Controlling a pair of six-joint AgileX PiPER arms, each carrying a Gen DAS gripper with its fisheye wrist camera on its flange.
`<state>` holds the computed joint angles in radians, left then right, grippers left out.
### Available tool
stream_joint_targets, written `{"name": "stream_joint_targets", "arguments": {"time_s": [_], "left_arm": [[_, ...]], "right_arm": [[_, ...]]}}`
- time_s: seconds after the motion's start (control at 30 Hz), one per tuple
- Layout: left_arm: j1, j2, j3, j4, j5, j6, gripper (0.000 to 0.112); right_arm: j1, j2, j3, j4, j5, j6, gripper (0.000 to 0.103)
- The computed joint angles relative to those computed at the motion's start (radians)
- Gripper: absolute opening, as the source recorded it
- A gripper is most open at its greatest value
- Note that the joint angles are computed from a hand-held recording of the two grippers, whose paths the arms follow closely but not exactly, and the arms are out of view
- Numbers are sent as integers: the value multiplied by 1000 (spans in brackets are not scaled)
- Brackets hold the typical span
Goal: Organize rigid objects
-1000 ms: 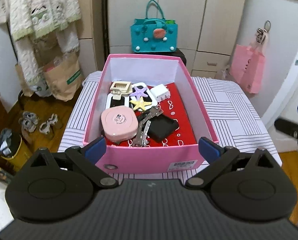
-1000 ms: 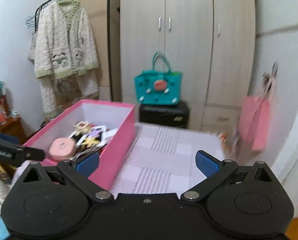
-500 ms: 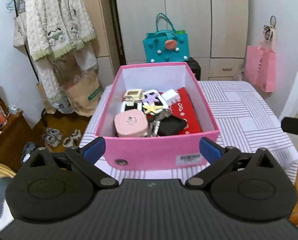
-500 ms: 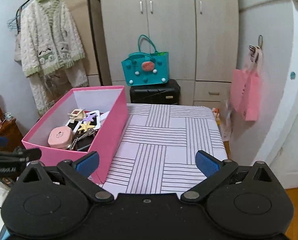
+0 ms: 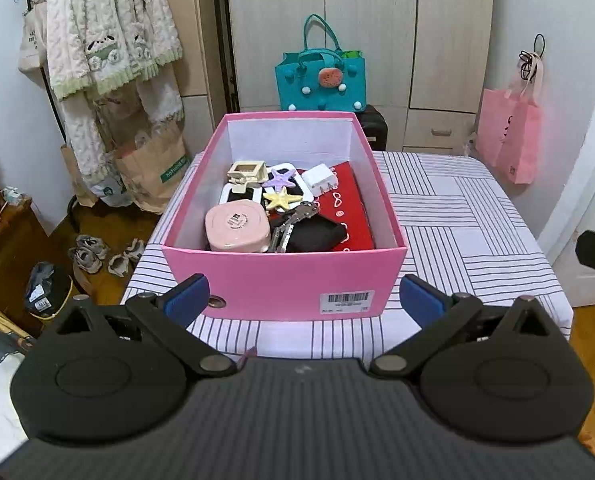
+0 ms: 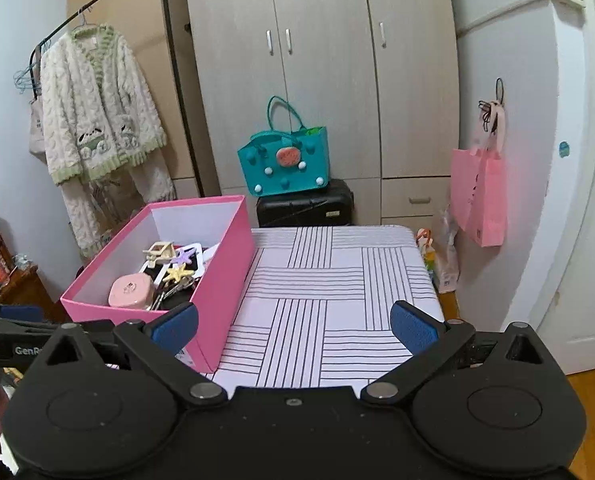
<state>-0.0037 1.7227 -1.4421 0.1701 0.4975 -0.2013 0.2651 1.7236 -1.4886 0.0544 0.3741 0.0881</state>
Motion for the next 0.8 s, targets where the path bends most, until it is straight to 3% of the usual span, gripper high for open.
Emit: {"name": "stream_joint_targets", "arguments": {"time_s": [0.3, 0.8], "left_arm": [[-8, -17, 18, 18, -7, -21, 103], [-17, -19, 40, 111, -27, -95, 103]], "right_arm": [[5, 19, -20, -10, 10, -13, 103], [37, 46, -36, -222, 38, 211, 103]]}}
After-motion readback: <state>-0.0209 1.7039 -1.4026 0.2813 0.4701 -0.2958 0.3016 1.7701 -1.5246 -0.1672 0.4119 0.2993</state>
